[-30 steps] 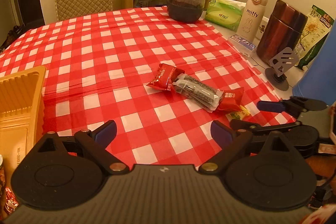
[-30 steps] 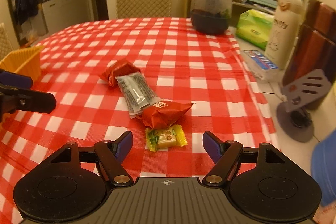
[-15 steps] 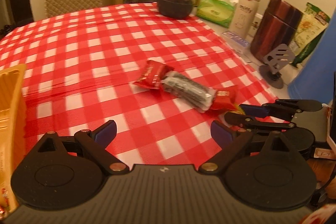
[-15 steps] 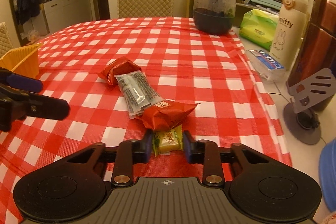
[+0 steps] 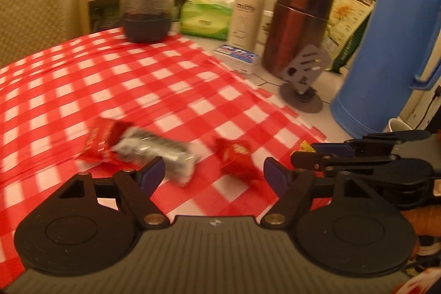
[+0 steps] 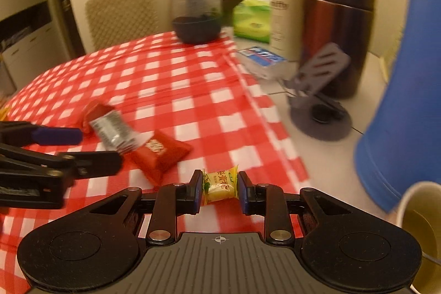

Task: Organize snacks
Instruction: 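Grasp the yellow candy with the right tool while the left tool grasps the red candy, then carry the red and yellow candies over the orange tray and open both tools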

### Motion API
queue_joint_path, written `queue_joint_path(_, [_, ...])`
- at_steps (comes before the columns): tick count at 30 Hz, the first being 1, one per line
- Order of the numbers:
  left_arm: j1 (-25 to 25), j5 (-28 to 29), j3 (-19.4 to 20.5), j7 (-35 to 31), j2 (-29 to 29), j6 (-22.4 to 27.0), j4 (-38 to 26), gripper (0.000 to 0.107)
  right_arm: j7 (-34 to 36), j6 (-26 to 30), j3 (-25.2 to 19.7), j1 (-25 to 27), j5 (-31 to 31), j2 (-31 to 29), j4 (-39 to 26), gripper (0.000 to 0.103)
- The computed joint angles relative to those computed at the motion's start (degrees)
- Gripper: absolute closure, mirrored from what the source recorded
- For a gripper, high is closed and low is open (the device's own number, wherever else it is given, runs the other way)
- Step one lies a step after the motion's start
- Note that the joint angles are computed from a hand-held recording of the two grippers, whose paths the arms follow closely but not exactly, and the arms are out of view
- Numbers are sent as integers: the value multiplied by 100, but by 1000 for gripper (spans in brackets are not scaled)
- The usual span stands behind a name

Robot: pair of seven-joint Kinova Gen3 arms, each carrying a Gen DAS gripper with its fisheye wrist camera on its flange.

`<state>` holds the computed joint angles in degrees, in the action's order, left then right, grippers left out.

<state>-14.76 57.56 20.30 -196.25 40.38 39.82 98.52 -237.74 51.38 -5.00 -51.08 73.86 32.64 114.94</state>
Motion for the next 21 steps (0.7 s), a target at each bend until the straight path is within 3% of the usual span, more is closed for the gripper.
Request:
queue_joint_path(9, [369,-45,235,-228,209,-559,73,51,-251,212,-66,-171,-262,-39,121,76])
queue_joint_path(11, [427,-83,296,-283,219,-840,140,64,-242,238,-70,-194,-306,-29,108,76])
queue_joint_path(14, [314,-126,476,-330,231,-1097,249,73,-291,277,-67,-239,-339,-35,104,76])
queue_joint_path(21, [-52,-361,457,143,-47,-790,374,82,-287,327,-101,-316,-379,-105,32,76])
